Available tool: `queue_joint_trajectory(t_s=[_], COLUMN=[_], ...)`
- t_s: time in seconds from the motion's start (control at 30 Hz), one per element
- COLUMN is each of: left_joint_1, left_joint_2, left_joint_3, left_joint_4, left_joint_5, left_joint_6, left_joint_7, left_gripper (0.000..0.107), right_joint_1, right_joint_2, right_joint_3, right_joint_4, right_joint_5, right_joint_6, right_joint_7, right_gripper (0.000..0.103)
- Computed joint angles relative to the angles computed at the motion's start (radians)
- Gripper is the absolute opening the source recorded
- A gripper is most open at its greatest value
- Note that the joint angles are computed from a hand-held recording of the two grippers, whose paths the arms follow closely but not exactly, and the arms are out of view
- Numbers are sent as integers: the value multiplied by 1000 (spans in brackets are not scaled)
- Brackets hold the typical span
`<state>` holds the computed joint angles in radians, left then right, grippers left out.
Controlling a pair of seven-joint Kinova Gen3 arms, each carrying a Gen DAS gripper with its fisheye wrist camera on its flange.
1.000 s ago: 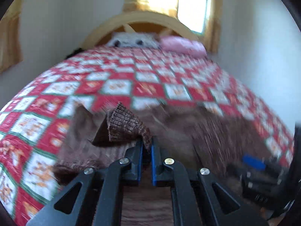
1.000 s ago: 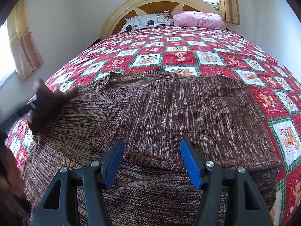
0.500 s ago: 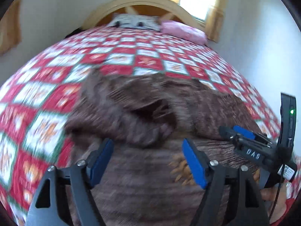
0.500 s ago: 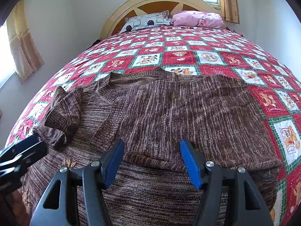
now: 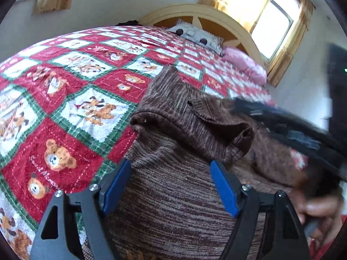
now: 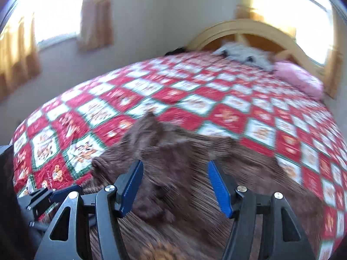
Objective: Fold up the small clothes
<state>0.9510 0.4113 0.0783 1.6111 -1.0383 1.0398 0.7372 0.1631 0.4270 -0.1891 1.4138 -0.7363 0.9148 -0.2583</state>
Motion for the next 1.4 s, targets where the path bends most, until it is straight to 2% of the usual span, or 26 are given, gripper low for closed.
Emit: queue_joint_trajectory(t_s=[0.07,0.13,0.17,0.2,0.23,0.3,0.33,0.4,0.47,0.63,0.87,0.97,1.03,1.1,1.17,1.3,1.4], left_joint_1=[56,75,62,36,7,-11,-13,-15,-16,-27,-28,-29,-31,-31,-31,-30,-29], left_joint_2=[-26,-35,-34,-33,-31,-32,-34,-37,-39,-39,-38,-38,-37,-37,-37,-37,-36], left_joint_3=[-67,-90,-74,-39,-1,19,18,19,21,28,28,29,27,26,26,25,25], left_joint_4=[57,90,92,87,83,85,89,98,104,105,103,101,101,101,101,100,100], left_joint_5=[-27,-60,-70,-75,-81,-88,-93,-102,-109,-108,-102,-100,-100,-100,-99,-99,-100], left_joint_6=[-52,-80,-76,-62,-49,-47,-53,-59,-62,-65,-64,-64,-68,-69,-69,-68,-68], left_joint_7=[81,146,155,149,145,147,152,168,180,173,164,159,156,155,154,154,156], left_gripper=[79,79,79,79,79,80,80,80,80,80,80,80,81,81,81,81,81], right_joint_1=[-93,-170,-195,-202,-190,-113,-67,10,51,151,185,174,163,158,157,148,124], right_joint_2=[70,118,131,137,149,185,207,246,274,353,384,367,376,410,429,456,440], right_joint_3=[56,112,130,134,123,49,3,-39,-24,-23,-19,-20,-20,-13,-21,-36,-33], right_joint_4=[-93,-156,-170,-174,-185,-237,-269,-324,-350,-380,-368,-365,-392,-451,-480,-534,-530], right_joint_5=[75,151,180,199,203,185,176,112,36,-68,-61,-33,-21,-9,-13,-17,6], right_joint_6=[81,131,131,126,137,205,245,317,357,398,386,372,401,457,472,480,445], right_joint_7=[-81,-163,-187,-200,-222,-284,-324,-379,-424,-569,-658,-644,-672,-728,-758,-792,-799], right_gripper=[63,63,53,31,24,7,7,7,7,6,4,4,5,10,16,41,42])
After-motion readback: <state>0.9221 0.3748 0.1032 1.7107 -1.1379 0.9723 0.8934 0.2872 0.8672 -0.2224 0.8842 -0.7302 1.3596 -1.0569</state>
